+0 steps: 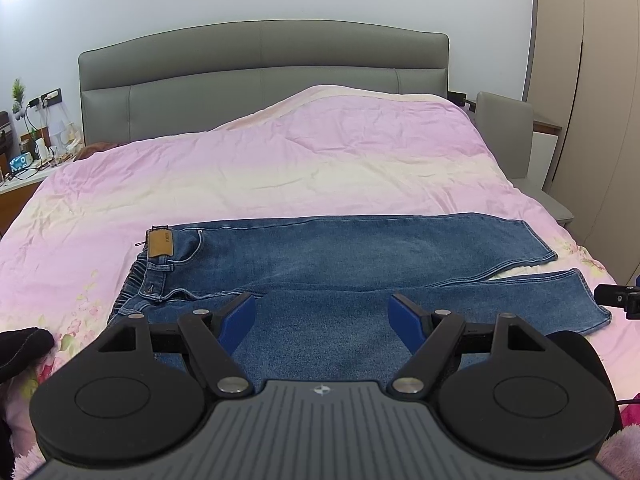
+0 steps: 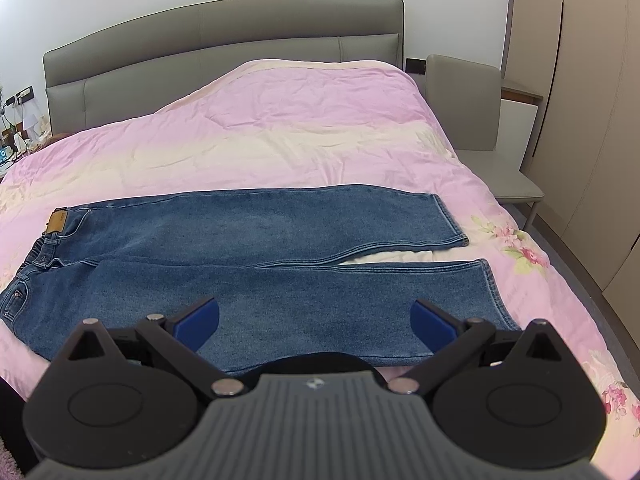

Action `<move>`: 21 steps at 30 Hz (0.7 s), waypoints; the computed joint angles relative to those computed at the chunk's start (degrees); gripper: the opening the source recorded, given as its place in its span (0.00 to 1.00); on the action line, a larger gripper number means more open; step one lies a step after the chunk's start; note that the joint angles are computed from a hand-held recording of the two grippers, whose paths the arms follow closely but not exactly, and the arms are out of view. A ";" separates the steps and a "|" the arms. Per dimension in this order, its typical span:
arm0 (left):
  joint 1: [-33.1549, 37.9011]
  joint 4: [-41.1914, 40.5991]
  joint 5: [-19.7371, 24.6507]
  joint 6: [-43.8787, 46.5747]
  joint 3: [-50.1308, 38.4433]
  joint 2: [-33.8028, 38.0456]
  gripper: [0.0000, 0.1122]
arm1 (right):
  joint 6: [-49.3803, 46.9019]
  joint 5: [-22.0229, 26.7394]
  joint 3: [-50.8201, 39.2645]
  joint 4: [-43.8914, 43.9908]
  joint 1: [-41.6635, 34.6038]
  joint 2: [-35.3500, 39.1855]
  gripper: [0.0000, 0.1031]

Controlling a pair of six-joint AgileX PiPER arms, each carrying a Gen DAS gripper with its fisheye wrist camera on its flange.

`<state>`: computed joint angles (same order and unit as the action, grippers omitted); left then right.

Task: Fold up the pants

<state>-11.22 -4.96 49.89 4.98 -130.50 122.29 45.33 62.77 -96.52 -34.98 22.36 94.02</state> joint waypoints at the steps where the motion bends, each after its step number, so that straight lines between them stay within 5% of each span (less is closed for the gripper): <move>1: -0.06 0.19 1.90 -0.20 -2.16 0.91 0.79 | 0.23 -0.25 0.51 -0.10 -0.02 -0.32 0.95; 21: -0.08 -0.08 -0.92 0.78 2.27 -1.11 0.79 | 0.96 -0.31 1.19 -0.51 -0.25 -1.05 0.95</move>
<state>-11.29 -5.04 48.97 5.76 -128.23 121.18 46.28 62.46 -95.33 -35.49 22.11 92.96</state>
